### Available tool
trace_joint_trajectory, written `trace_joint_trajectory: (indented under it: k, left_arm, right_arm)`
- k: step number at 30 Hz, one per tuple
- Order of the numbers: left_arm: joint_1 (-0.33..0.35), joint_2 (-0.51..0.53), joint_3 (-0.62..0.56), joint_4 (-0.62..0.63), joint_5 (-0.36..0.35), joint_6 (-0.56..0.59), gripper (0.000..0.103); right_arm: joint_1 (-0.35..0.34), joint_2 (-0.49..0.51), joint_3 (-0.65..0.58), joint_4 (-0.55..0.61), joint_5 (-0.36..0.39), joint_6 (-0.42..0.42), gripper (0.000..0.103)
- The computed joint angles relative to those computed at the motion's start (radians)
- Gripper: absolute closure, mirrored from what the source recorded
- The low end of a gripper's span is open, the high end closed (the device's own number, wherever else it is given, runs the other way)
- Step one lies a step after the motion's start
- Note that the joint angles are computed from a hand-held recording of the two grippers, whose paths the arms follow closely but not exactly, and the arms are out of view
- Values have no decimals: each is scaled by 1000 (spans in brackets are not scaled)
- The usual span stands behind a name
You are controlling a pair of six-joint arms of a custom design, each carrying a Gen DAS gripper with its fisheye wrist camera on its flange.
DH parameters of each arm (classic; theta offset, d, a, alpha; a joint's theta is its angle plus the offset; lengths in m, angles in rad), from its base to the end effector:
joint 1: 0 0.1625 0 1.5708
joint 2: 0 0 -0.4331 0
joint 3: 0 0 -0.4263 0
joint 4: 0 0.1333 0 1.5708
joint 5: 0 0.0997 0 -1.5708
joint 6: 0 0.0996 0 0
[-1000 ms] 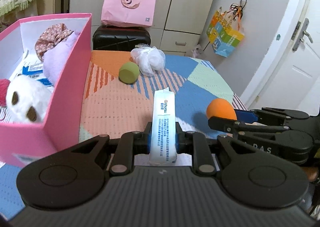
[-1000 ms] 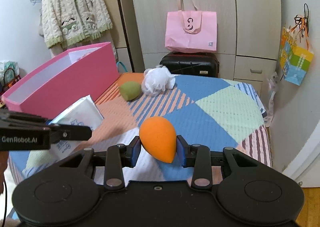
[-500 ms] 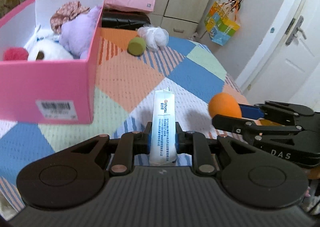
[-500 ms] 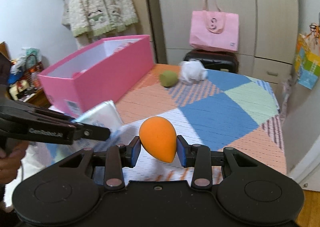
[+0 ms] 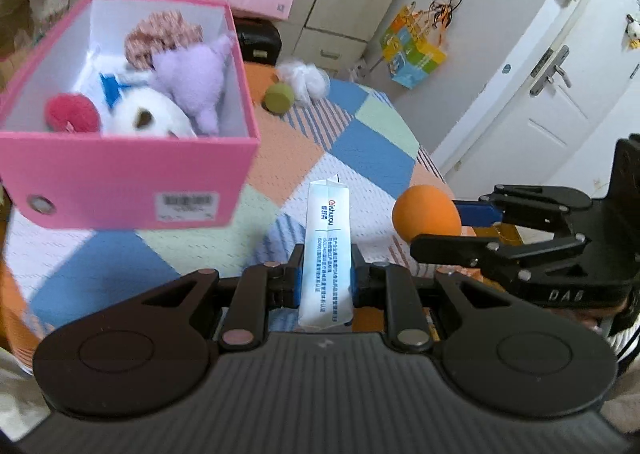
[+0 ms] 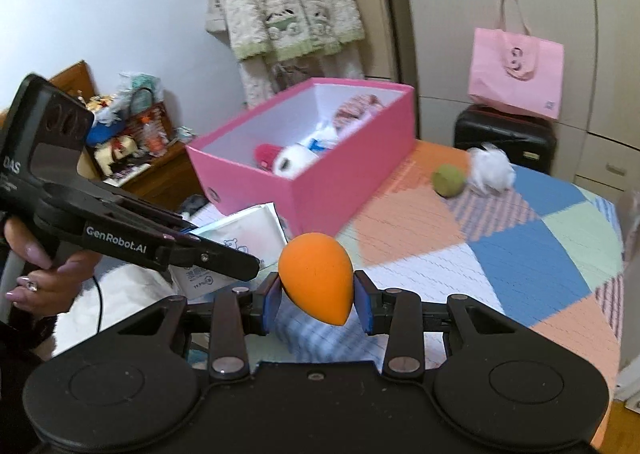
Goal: Organize soft objects
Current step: 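Carry the tube and sponge over the pink box with both tools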
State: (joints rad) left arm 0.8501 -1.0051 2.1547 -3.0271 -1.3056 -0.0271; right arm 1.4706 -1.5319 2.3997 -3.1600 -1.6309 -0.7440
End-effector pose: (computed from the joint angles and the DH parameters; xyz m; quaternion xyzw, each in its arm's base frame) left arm -0.2303 -0.5038 0.0776 0.3140 0.9281 -0.1887 0.0663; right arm 0.0834 -0.4435 0.2612 0.2858 -0.8905 0.3103 0.1702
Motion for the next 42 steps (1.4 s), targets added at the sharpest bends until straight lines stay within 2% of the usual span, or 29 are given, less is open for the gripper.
trace_joint_trajectory:
  k: [4, 7, 9, 16, 19, 24, 30, 33, 37, 42]
  left_arm:
    - [2, -39, 8, -15, 9, 54, 84]
    - [4, -49, 3, -37, 23, 101, 84]
    - [10, -49, -4, -58, 24, 121, 84]
    - [37, -38, -45, -145, 21, 189, 84]
    - [49, -12, -82, -191, 34, 221, 84]
    - [71, 48, -162, -257, 68, 281, 84]
    - [119, 136, -310, -205, 100, 292, 84]
    - [137, 193, -386, -187, 157, 308, 84]
    - [168, 247, -477, -119, 195, 295, 84]
    - [197, 291, -566, -22, 217, 288, 84]
  right_arm:
    - [35, 37, -43, 35, 24, 23, 59]
    - [45, 66, -81, 70, 85, 20, 58]
    - [59, 89, -109, 84, 98, 21, 58]
    - [121, 193, -216, 55, 78, -7, 58]
    - [124, 248, -263, 10, 114, -32, 57]
    - [111, 334, -356, -13, 165, -28, 57]
    - [107, 448, -514, 58, 167, -14, 57]
    - [95, 513, -604, 124, 173, 6, 57]
    - [90, 598, -721, 215, 133, 50, 57]
    - [83, 653, -814, 312, 97, 93, 58]
